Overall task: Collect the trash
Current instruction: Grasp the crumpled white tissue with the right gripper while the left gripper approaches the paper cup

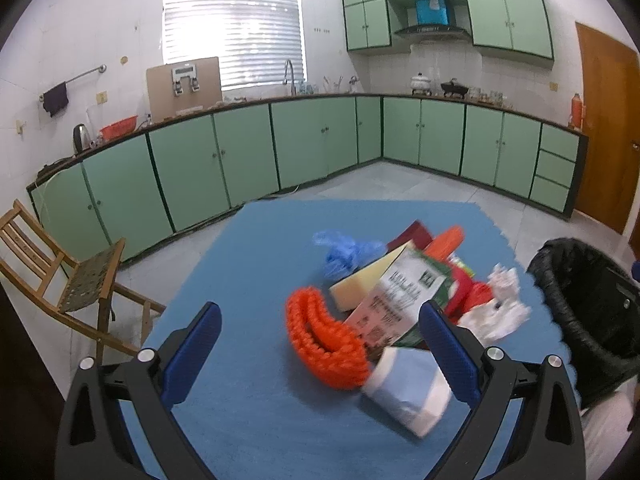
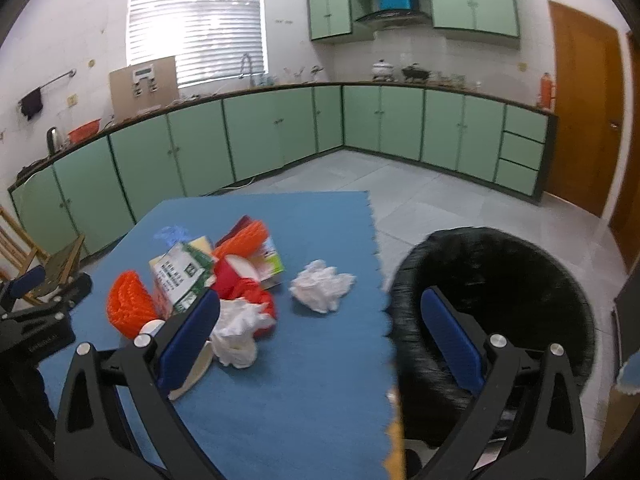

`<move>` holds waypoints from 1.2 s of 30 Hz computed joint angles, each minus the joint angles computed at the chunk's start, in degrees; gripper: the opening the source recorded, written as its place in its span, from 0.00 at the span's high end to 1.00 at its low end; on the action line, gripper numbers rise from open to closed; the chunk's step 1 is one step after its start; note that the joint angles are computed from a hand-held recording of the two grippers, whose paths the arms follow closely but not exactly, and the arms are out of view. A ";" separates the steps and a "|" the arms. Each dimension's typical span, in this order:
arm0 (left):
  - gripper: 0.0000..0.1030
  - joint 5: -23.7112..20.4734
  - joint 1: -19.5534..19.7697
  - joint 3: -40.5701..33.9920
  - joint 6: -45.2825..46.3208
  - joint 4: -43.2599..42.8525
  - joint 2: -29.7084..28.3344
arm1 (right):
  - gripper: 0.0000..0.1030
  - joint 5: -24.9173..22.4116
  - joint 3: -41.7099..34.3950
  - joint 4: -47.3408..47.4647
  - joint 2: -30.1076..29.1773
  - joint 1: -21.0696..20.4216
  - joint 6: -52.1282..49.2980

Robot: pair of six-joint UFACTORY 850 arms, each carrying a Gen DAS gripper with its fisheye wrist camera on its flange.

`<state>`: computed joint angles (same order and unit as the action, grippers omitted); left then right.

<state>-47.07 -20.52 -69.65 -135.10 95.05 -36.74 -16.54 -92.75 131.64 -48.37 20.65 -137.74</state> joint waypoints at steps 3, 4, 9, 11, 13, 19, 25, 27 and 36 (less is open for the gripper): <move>0.06 1.34 0.92 -0.08 -0.70 0.75 -1.08 | 0.14 1.18 -2.90 -4.22 -2.60 1.42 3.30; 0.07 1.47 1.08 -0.01 -1.04 1.14 -1.34 | 0.18 1.55 -3.60 -5.16 -3.22 1.74 3.91; 0.10 3.77 2.23 0.22 -1.64 1.68 -2.11 | 0.23 3.47 -8.42 -23.13 -7.30 3.11 21.12; 0.11 4.47 2.65 0.31 -2.09 1.59 -2.33 | 0.28 3.82 -10.10 -29.54 -8.74 3.61 26.87; 0.11 4.57 2.90 0.43 -2.56 1.94 -2.47 | 0.34 3.82 -11.26 -34.60 -9.76 3.94 31.36; 0.11 5.20 3.23 0.55 -2.98 2.55 -2.80 | 0.62 0.75 -14.84 -47.49 -12.68 4.37 42.32; 0.11 5.53 3.07 0.56 -3.37 3.02 -2.70 | 0.88 -2.56 -13.89 -48.52 -12.12 4.19 41.77; 0.11 5.89 2.82 0.50 -3.73 3.53 -2.66 | 0.88 -2.83 -12.57 -46.83 -11.18 3.95 40.30; 0.11 8.26 0.86 -1.03 -4.57 5.94 -3.67 | 0.88 -0.57 -8.02 -34.59 -7.78 1.34 29.69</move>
